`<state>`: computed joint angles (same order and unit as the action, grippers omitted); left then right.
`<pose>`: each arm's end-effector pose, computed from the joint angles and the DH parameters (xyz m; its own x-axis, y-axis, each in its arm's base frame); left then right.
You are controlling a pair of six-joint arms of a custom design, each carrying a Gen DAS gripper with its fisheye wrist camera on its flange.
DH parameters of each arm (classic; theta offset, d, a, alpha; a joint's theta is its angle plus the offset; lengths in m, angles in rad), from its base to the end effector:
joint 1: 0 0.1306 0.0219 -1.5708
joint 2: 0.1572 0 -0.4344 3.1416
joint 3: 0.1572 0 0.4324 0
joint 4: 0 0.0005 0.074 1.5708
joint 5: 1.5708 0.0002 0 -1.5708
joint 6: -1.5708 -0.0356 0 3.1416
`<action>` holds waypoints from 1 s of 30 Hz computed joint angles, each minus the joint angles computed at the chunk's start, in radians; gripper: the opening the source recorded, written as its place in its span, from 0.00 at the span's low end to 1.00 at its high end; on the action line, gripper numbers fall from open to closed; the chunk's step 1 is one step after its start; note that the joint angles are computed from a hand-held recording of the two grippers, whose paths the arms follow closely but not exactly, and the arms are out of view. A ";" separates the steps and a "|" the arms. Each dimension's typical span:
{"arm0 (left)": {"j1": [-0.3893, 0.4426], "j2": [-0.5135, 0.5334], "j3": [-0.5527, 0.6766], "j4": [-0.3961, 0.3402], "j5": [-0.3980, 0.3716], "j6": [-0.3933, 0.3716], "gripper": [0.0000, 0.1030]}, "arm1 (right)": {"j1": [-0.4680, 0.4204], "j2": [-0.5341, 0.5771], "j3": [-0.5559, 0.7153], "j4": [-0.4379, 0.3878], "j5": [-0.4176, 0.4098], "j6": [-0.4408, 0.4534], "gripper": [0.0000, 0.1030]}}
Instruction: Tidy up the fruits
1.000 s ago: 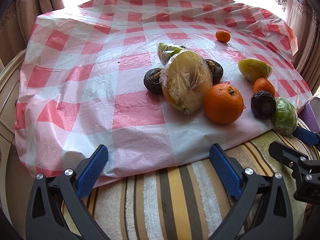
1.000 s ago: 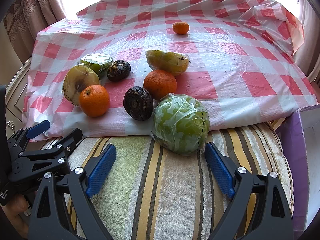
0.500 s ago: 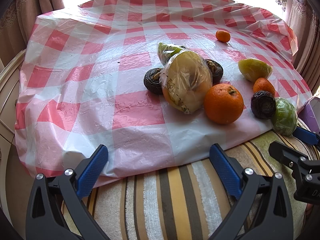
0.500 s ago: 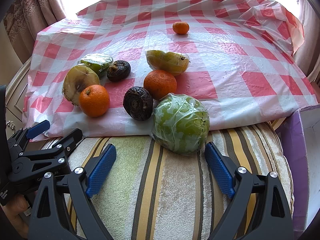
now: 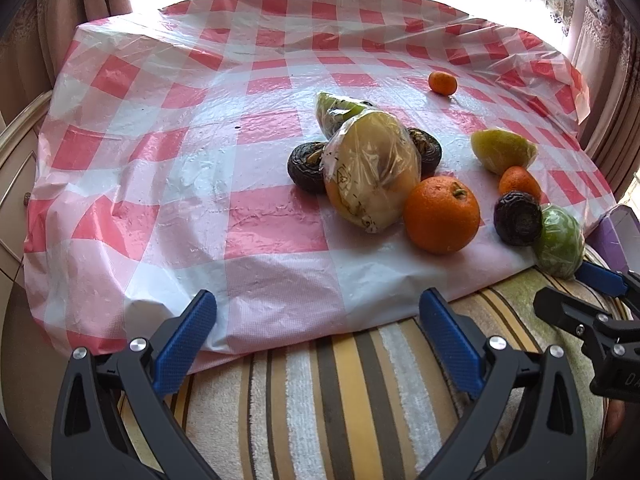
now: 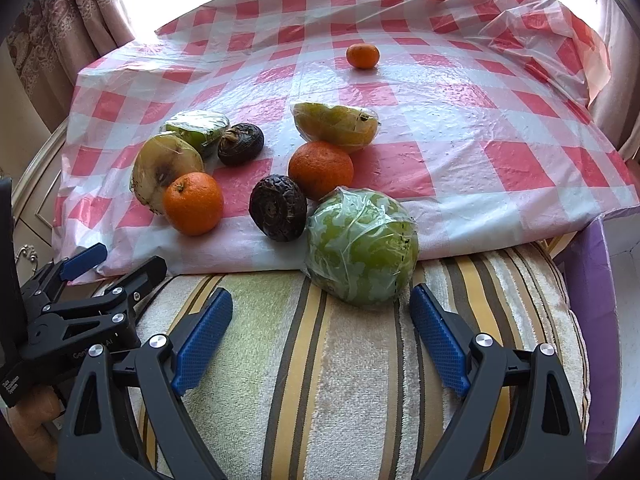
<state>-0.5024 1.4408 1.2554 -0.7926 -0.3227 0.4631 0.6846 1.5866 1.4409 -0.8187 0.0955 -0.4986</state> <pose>0.4598 -0.2403 0.3956 -0.7850 -0.0521 -0.6173 -0.0551 0.9984 -0.0143 0.4570 0.3680 0.4057 -0.8399 -0.0712 -0.5380 -0.2115 0.9559 0.2037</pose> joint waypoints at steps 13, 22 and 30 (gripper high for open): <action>0.029 -0.095 -0.043 0.175 0.068 -0.019 0.96 | -0.040 -0.032 0.017 0.046 0.001 0.037 0.85; 0.151 0.051 0.142 0.158 0.344 0.048 0.77 | -0.092 0.084 0.165 0.029 -0.036 0.007 0.84; 0.189 0.229 0.305 0.005 0.471 0.056 0.60 | -0.100 0.165 0.241 -0.025 -0.062 0.033 0.67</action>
<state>-0.3133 1.6696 1.5608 -0.7871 0.1484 0.5195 0.5848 1.7516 1.6822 -0.8432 0.0339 -0.4657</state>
